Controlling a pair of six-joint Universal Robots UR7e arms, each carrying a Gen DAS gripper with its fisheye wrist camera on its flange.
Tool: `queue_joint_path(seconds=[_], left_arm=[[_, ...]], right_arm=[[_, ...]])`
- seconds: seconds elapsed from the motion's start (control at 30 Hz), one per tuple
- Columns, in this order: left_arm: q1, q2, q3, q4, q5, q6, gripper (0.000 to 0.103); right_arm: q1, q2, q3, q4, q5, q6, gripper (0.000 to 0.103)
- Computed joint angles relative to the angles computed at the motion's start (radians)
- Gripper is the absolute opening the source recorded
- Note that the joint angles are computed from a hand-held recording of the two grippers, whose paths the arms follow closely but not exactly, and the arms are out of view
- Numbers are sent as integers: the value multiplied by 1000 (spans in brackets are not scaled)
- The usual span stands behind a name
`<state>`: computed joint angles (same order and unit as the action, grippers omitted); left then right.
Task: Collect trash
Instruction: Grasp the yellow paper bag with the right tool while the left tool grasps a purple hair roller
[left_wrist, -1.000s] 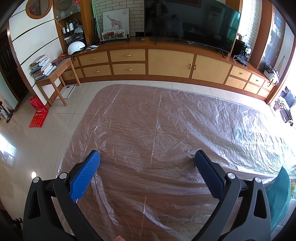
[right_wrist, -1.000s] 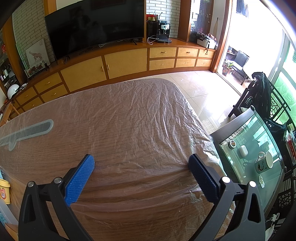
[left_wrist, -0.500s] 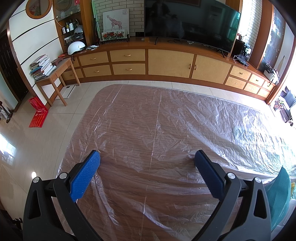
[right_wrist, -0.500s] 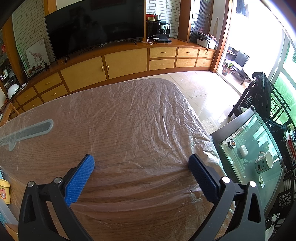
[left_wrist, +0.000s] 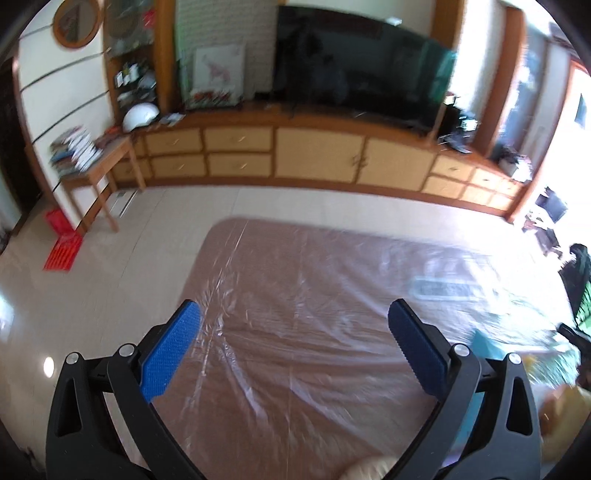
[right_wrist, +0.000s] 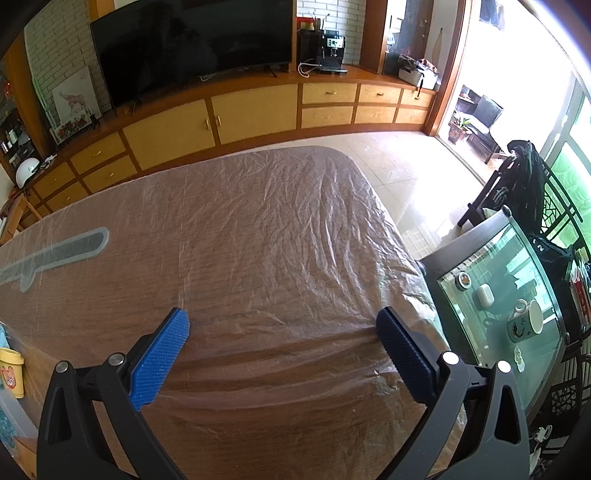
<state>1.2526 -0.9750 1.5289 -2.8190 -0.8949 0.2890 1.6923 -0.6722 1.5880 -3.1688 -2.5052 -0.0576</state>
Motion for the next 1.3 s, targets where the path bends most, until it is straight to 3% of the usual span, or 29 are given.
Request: queue_joint_path(seconds=[0.13,0.2,0.3,0.4,0.5,0.53,0.63,0.73,0.9,0.97,1.1,1.3], left_arm=[[-35,-126,126,10,-97,34,101],[-38,-191,210,10,-144,69,101],[-76,-274,365,-25,-151,138,101],[-98,-340,471,34,-226,129,101],[-103,-382,539,107,-313,107,101],[-106,-387,556,124,-325,102,101],[-112,-372,576,165,-333,85,101],[-135,-339,596,113,-260,97,101],[-135,-304,590,101,-249,186,101],[-133,-294,583,112,-250,237,101],[-114,-283,541,196,-296,290,101],[-118,-280,539,197,-256,320,102]], right_arm=[[81,-28,45,-157,-34,-114,99],[132,-72,98,-166,5,-124,99],[198,-136,195,-145,82,-102,99],[230,-183,296,-139,205,-44,99],[209,-218,368,-110,388,55,99],[205,-215,377,-103,412,70,99],[213,-174,358,-69,391,104,99],[202,-158,357,-47,378,122,99],[184,-168,396,-54,364,165,99],[191,-166,395,-32,303,190,99],[190,-165,413,-59,259,227,99],[191,-184,417,-8,181,340,99]])
